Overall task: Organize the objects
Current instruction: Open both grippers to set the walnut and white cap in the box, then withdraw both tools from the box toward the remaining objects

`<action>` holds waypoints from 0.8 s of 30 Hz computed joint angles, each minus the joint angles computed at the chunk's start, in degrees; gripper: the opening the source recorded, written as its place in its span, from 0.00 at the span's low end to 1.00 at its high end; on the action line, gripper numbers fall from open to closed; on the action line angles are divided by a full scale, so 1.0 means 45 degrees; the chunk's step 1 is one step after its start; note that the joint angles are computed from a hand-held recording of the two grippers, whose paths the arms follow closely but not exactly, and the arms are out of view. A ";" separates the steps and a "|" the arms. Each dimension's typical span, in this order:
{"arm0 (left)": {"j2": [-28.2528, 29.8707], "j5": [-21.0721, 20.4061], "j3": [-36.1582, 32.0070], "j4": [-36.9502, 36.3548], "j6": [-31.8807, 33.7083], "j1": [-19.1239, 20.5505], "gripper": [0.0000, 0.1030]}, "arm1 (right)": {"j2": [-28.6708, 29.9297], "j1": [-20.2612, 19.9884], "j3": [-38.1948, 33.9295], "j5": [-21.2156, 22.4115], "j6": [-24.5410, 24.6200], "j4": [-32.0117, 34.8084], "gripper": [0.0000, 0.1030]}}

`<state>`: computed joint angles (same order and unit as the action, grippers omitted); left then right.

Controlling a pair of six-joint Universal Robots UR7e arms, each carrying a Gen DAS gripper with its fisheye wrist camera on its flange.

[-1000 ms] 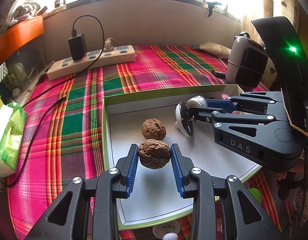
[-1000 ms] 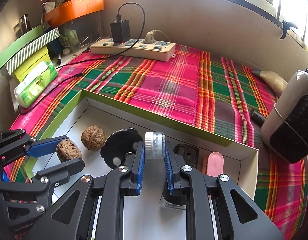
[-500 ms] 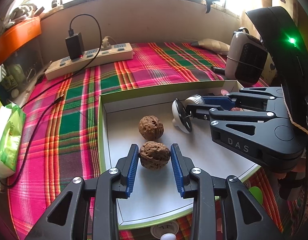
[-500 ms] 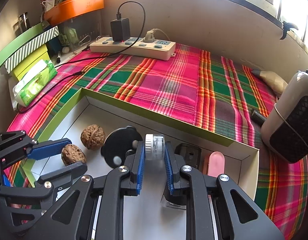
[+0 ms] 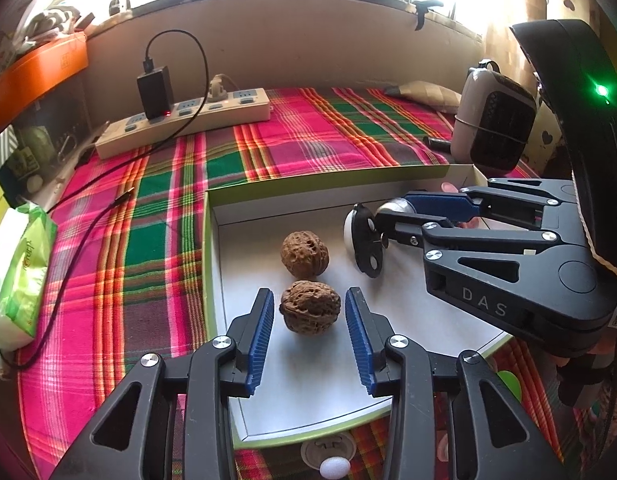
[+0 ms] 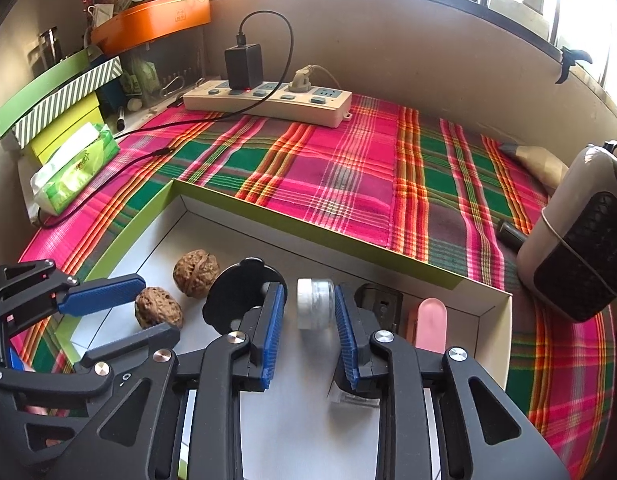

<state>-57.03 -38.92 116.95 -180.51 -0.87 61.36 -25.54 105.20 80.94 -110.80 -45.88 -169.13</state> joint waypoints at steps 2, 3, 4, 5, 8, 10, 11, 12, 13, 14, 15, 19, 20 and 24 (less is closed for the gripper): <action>-0.0046 0.0037 0.0085 -0.0055 -0.0016 -0.0062 0.35 | -0.0104 0.0018 0.0180 0.0031 -0.0033 -0.0164 0.27; -0.0070 0.0069 0.0131 -0.0079 -0.0022 -0.0101 0.35 | -0.0143 0.0028 0.0251 0.0035 -0.0044 -0.0233 0.27; -0.0081 0.0108 0.0173 -0.0108 -0.0037 -0.0140 0.35 | -0.0207 0.0043 0.0365 0.0035 -0.0044 -0.0338 0.27; -0.0097 0.0204 0.0239 -0.0146 -0.0097 -0.0204 0.35 | -0.0250 0.0049 0.0432 0.0062 -0.0039 -0.0391 0.27; -0.0174 0.0298 0.0426 -0.0257 -0.0171 -0.0346 0.35 | -0.0454 0.0074 0.0766 0.0186 -0.0025 -0.0630 0.28; -0.0256 0.0323 0.0571 -0.0364 -0.0203 -0.0441 0.35 | -0.0587 0.0097 0.0998 0.0228 0.0015 -0.0812 0.31; -0.0303 0.0381 0.0654 -0.0400 -0.0271 -0.0503 0.35 | -0.0640 0.0103 0.1094 0.0272 0.0039 -0.0883 0.33; -0.0343 0.0417 0.0733 -0.0468 -0.0293 -0.0556 0.35 | -0.0712 0.0108 0.1212 0.0328 0.0054 -0.0960 0.34; -0.0389 0.0431 0.0809 -0.0527 -0.0310 -0.0602 0.35 | -0.0790 0.0117 0.1346 0.0368 0.0081 -0.1050 0.34; -0.0447 0.0481 0.0900 -0.0546 -0.0381 -0.0656 0.35 | -0.0861 0.0118 0.1467 0.0407 0.0091 -0.1127 0.34; -0.0503 0.0561 0.1002 -0.0588 -0.0438 -0.0724 0.35 | -0.0920 0.0136 0.1572 0.0422 0.0095 -0.1200 0.34; -0.0674 0.0927 0.1353 -0.0799 -0.0575 -0.0966 0.35 | -0.1233 0.0162 0.2136 0.0587 0.0179 -0.1598 0.34; -0.0751 0.0991 0.1465 -0.0759 -0.0703 -0.1035 0.35 | -0.1315 0.0164 0.2296 0.0637 0.0219 -0.1703 0.34; -0.1004 0.1202 0.1917 -0.0849 -0.0931 -0.1309 0.35 | -0.1655 0.0164 0.2927 0.0788 0.0315 -0.2076 0.34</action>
